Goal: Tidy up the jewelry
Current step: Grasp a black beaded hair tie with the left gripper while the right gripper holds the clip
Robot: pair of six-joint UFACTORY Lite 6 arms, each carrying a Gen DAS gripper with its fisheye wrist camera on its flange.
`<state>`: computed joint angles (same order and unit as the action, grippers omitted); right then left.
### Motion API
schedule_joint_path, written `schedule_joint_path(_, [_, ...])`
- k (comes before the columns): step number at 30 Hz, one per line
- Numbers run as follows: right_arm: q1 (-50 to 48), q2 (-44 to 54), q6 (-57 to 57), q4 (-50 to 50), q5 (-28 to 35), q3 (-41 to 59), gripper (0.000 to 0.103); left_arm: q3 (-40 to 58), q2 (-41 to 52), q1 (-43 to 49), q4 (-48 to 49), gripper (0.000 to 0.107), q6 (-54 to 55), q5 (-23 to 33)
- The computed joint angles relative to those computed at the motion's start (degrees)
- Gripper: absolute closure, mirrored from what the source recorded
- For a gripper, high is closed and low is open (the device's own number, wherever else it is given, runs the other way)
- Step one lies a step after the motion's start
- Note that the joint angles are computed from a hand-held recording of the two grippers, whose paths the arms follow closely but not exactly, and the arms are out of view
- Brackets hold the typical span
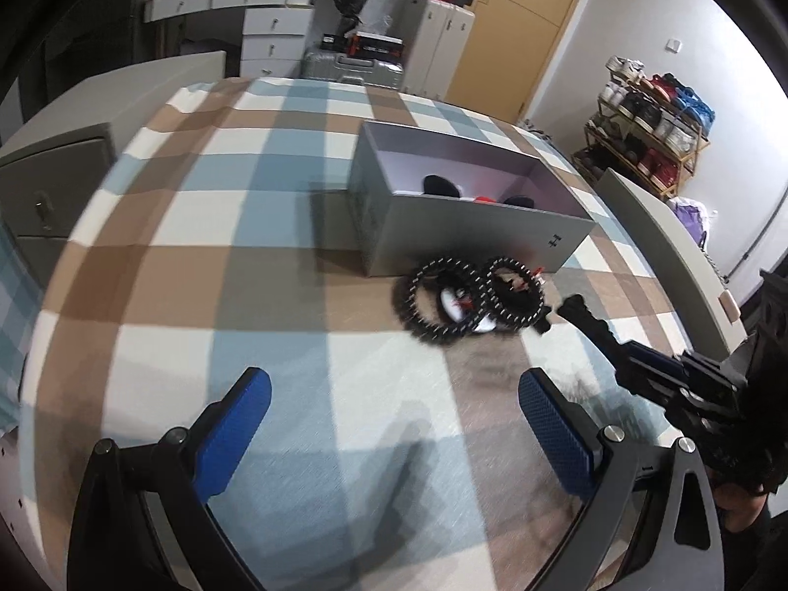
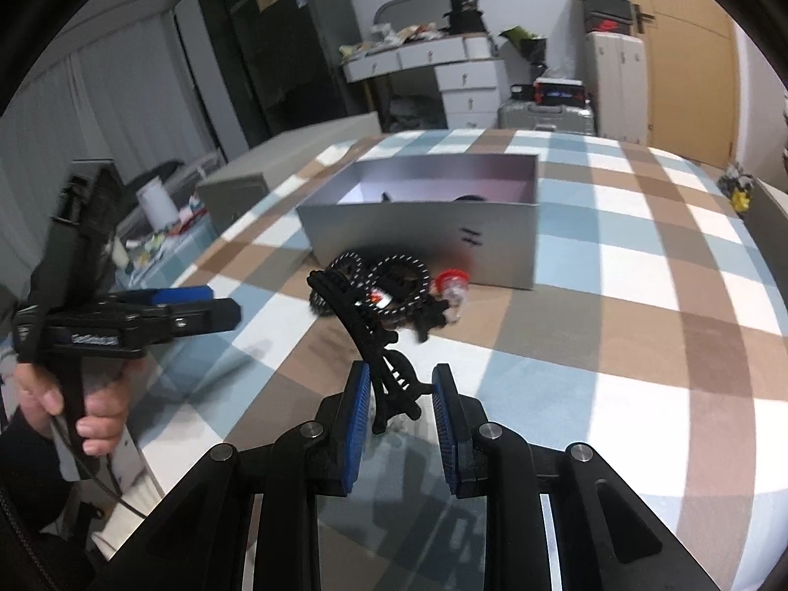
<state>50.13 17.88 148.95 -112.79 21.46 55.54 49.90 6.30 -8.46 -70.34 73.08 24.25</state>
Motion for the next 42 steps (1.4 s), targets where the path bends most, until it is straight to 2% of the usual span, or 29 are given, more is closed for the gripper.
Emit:
schedule_joint_path(6, [-1.13,-4.29,8.94,-6.78,2.74,-5.34,0.079,6.0,6.32,-2.99,0.59,0.009,-2.26,-0.04])
schedule_joint_path(14, [-3.43,-4.98,12.7,-11.32,2.38,-6.7,0.079,12.5,12.78,-4.03,3.14,0.011,-3.26,1.14])
schedule_joint_path(20, [-4.61,-3.6,14.47,-14.06,0.52,-5.46,0.079,13.49,13.33,-5.26,6.0,0.035,-3.15,1.04])
schedule_joint_path(22, [-4.91,-3.34,15.05,-14.81,0.26,-5.25,0.079,13.84,13.56,-5.85,6.99,0.049,-2.88,0.14])
schedule_joint_path(23, [-4.96,-3.33,15.37,-15.12,0.19,-5.26,0.079,14.08,13.73,-5.88,7.07,0.059,-2.11,0.34])
schedule_joint_path(27, [-5.55,-3.63,18.17,-17.93,-0.12,-5.64,0.079,15.01,14.61,-5.4,7.26,0.07,-0.71,2.51])
schedule_joint_path(31, [-5.81,-3.73,18.76,-18.58,-0.16,-5.67,0.079,14.03,13.75,-5.25,7.22,0.073,0.02,2.31])
schedule_joint_path(42, [-5.15,-4.8,17.95,-17.54,0.43,-5.64,0.079,10.25,8.43,-5.72,6.74,0.073,-0.38,1.72])
